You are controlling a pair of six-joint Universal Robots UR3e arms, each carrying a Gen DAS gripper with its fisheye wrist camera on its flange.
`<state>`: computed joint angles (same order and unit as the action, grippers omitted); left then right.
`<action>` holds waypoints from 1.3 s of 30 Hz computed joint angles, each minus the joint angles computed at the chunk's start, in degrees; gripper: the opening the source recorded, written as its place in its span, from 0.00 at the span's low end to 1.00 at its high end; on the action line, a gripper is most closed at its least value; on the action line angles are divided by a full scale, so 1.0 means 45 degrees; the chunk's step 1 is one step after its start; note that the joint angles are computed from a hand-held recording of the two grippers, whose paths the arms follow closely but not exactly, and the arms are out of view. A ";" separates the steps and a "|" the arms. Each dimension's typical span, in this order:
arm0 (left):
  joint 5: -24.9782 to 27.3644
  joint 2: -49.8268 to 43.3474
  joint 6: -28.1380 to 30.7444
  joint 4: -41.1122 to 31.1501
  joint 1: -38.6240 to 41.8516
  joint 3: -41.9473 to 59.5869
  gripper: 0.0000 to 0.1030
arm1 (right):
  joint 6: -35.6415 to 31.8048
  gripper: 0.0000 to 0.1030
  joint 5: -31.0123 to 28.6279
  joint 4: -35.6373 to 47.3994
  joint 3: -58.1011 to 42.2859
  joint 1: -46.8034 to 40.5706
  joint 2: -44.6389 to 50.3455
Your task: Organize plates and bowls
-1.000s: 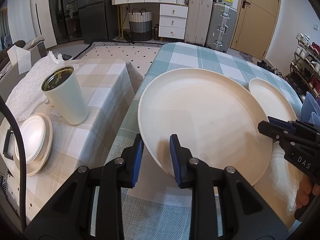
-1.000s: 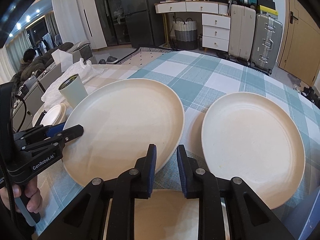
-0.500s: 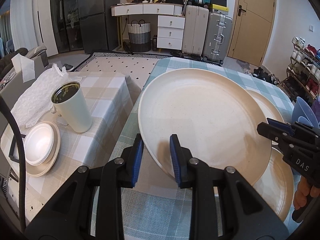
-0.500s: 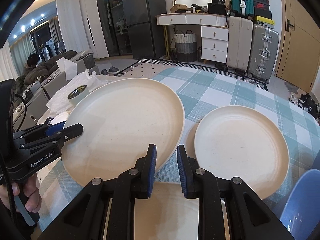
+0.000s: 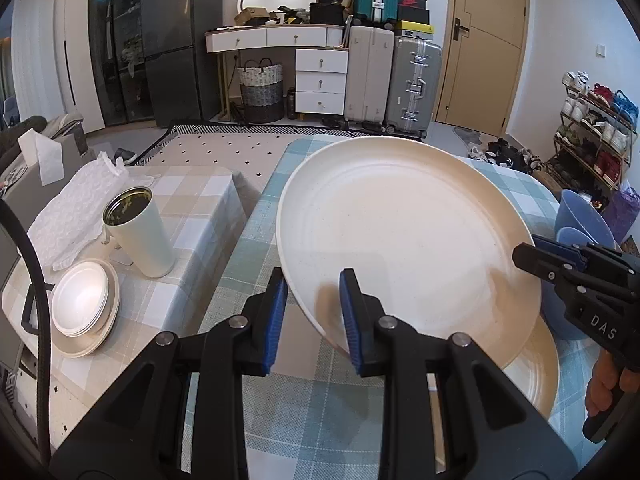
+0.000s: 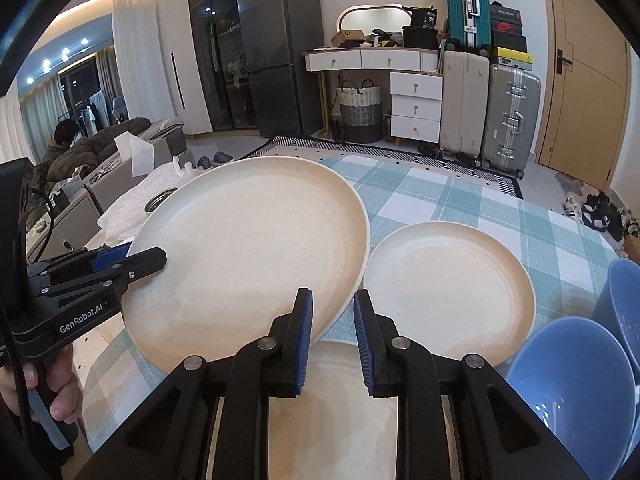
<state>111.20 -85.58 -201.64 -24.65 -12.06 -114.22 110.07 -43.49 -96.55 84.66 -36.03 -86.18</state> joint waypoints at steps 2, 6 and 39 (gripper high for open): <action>0.0223 -0.0001 -0.0192 -0.0376 -0.0430 0.0287 0.23 | -0.0279 0.20 0.0110 0.0322 0.0145 -0.0357 -0.0302; 0.0756 -0.0122 -0.0665 -0.1035 -0.1304 0.0894 0.23 | -0.0902 0.20 0.0274 0.1233 0.0244 -0.1070 -0.0775; 0.2091 -0.0355 -0.2294 -0.2529 -0.4427 0.1797 0.23 | -0.5199 0.21 0.0593 0.6425 0.0325 -0.4780 -0.2732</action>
